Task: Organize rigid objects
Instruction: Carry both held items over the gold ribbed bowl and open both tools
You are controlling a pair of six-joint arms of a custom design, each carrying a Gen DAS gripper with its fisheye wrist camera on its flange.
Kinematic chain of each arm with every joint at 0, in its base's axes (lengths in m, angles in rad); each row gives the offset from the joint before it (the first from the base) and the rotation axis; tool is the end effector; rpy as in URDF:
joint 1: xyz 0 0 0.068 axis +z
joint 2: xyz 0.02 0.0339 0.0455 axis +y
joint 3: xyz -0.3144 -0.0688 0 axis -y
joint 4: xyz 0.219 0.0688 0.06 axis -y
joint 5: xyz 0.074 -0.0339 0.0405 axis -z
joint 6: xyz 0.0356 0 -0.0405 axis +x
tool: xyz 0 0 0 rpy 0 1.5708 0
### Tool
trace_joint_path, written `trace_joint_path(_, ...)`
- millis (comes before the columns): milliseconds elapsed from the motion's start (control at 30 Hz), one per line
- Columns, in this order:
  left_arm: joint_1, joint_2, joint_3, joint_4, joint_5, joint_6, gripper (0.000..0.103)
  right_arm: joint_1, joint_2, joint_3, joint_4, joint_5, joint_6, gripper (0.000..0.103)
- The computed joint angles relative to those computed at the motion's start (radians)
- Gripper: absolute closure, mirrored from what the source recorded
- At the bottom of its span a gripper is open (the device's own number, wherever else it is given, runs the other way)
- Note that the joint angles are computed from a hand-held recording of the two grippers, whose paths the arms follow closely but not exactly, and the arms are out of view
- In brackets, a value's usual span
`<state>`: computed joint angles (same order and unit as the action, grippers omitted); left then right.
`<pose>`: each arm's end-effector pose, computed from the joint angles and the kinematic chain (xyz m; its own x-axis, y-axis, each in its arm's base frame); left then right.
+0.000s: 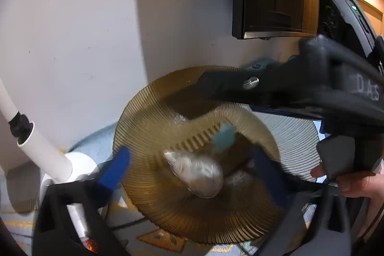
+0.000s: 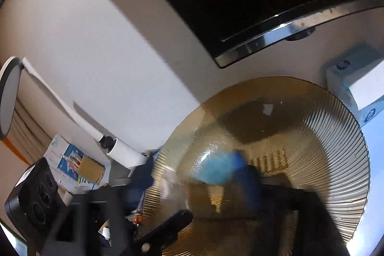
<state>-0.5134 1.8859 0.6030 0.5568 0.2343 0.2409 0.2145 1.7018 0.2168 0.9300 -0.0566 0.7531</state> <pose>0.2733 -0.1636 0.1473 -0.4116 0.4985 -0.7629 0.7488 0.6622 0.0287 0.2270 0.0515 0.1544 -0.5531 0.5783 -0.5997 0.1628 0.7810 0.6030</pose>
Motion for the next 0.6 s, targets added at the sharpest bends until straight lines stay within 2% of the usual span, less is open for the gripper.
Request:
trace_joint_path(100,0.021,-0.02,-0.031,0.014,0.018,0.006,0.001,-0.02,-0.024,-0.074,0.086,-0.032,0.01,0.0)
trace_joint_path(167,0.048,-0.046,-0.049,0.005,0.033,0.014,0.001,-0.015,-0.061,-0.076,0.064,-0.036,0.033,0.0)
trace_joint_path(233,0.084,-0.085,-0.085,-0.002,0.06,0.023,0.001,0.027,-0.119,-0.059,-0.004,-0.002,0.065,0.0)
trace_joint_path(367,0.2,-0.188,-0.16,-0.029,0.131,0.06,0.001,0.191,-0.22,0.009,-0.166,0.154,0.121,0.0)
trace_joint_path(500,0.425,-0.27,-0.216,-0.104,0.231,0.169,0.001,0.395,-0.268,0.122,-0.353,0.31,0.157,0.0)
trace_joint_path(600,0.621,-0.231,-0.193,-0.179,0.303,0.284,0.001,0.532,-0.219,0.222,-0.462,0.399,0.169,0.0)
